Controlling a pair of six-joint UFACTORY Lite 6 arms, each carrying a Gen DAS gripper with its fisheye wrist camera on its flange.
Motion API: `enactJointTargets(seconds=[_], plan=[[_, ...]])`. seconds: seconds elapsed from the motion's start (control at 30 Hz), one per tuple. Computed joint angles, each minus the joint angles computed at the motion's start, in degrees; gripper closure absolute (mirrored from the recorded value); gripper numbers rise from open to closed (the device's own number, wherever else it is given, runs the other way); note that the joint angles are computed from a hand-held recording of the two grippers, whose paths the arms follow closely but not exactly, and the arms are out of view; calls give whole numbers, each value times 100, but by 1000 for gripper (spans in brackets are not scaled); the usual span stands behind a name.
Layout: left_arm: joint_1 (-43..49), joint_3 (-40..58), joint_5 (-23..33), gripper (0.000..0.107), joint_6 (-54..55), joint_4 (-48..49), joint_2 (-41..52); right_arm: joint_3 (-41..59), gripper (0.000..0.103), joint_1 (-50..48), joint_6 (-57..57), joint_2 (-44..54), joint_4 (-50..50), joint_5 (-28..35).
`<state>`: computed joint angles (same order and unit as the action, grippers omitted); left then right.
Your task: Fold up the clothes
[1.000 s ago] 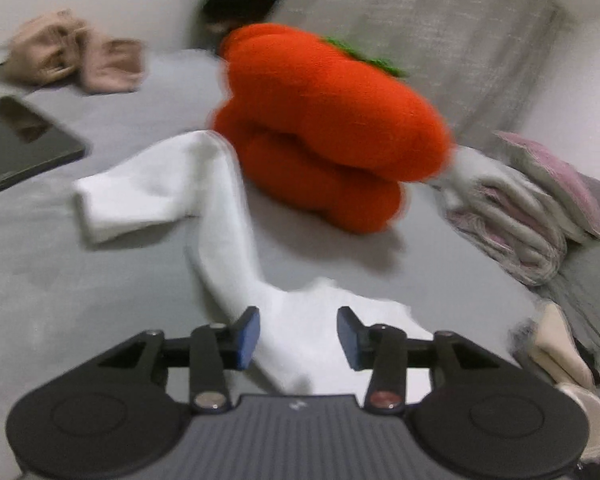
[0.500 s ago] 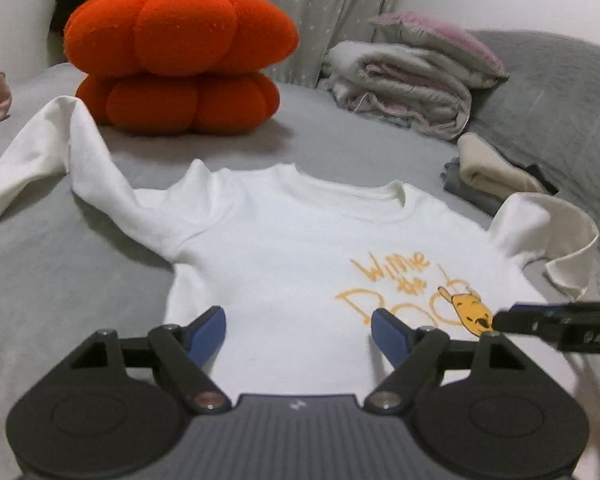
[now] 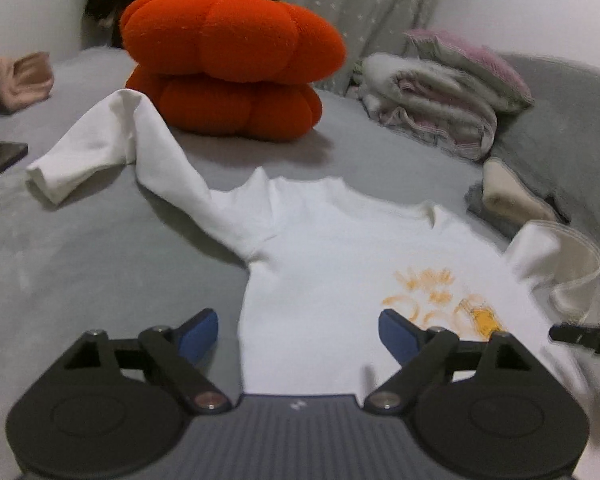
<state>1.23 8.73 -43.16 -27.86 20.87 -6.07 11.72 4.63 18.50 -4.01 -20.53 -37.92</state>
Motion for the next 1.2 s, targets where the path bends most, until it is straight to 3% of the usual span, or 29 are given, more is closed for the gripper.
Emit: enactJointTargets(seconds=[0.07, 0.2, 0.4, 0.6, 0.77, 0.97, 1.2], plan=[[-94, -4, 40, 18, -171, -43, -169, -96, 50, 303, -652, -292, 875, 110], [-706, 87, 343, 18, -75, -621, -416, -38, 47, 501, -1328, -401, 1700, 133], [-1912, 476, 810, 15, 651, -2020, -381, 268, 43, 754, -2469, 35, 3078, -6], [-2844, 979, 886, 12, 1282, -3267, 56, 632, 41, 554, -2856, 565, 3908, 24], [-3390, 1441, 852, 9, 1489, -3910, 575, 898, 40, 313, -2830, 1008, 4196, -64], [-3781, 1945, 851, 8, 1718, -4401, 1194, 1106, 40, 208, -3100, 1628, 4546, -625], [-3685, 2358, 971, 8, 964, -3644, 1651, 1041, 41, 70, -3097, 2010, 4457, -1388]])
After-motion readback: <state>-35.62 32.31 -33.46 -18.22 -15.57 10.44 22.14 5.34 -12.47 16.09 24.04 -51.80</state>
